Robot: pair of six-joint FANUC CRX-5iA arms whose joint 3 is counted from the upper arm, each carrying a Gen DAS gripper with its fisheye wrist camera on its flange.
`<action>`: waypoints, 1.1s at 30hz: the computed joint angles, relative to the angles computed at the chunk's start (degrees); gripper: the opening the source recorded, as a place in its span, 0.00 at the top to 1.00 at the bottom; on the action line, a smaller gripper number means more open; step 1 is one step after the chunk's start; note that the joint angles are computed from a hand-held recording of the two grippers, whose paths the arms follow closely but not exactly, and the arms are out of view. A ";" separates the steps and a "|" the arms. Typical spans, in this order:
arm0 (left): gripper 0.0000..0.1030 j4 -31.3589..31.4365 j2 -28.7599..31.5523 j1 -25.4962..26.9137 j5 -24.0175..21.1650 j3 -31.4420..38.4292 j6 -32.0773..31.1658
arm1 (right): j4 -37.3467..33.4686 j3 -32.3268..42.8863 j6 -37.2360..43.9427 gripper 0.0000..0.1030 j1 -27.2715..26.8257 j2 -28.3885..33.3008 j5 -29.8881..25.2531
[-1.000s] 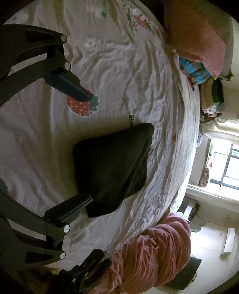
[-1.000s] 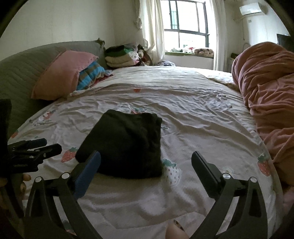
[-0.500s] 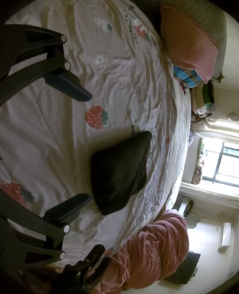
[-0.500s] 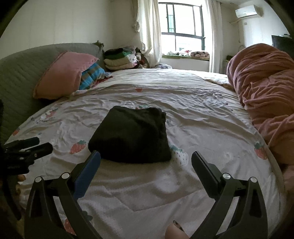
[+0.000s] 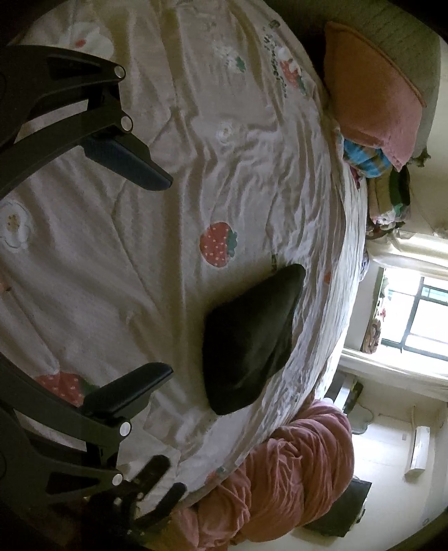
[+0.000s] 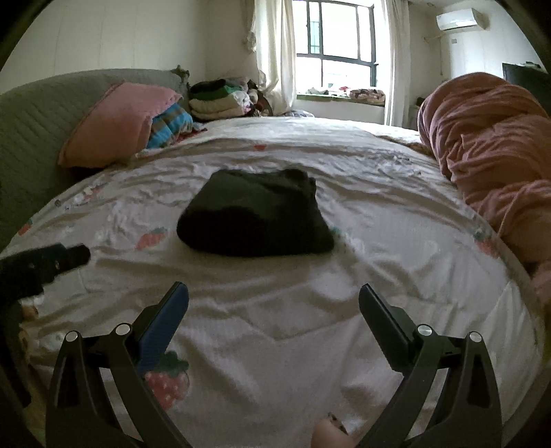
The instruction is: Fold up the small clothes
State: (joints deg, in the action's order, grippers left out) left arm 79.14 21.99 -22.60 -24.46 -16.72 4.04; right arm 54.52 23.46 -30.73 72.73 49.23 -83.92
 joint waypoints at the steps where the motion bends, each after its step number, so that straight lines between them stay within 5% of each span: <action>1: 0.09 1.72 -0.09 -0.34 0.35 -0.49 -1.57 | -0.41 0.04 0.05 0.04 0.01 0.12 0.07; 33: 0.09 -0.67 0.27 -0.47 2.08 -1.30 -1.38 | -3.08 -1.54 -2.62 0.04 0.32 -0.40 0.65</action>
State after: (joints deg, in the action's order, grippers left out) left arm 78.47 22.26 -23.06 -22.37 -18.02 2.66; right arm 51.43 21.91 -33.35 73.04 48.83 -83.26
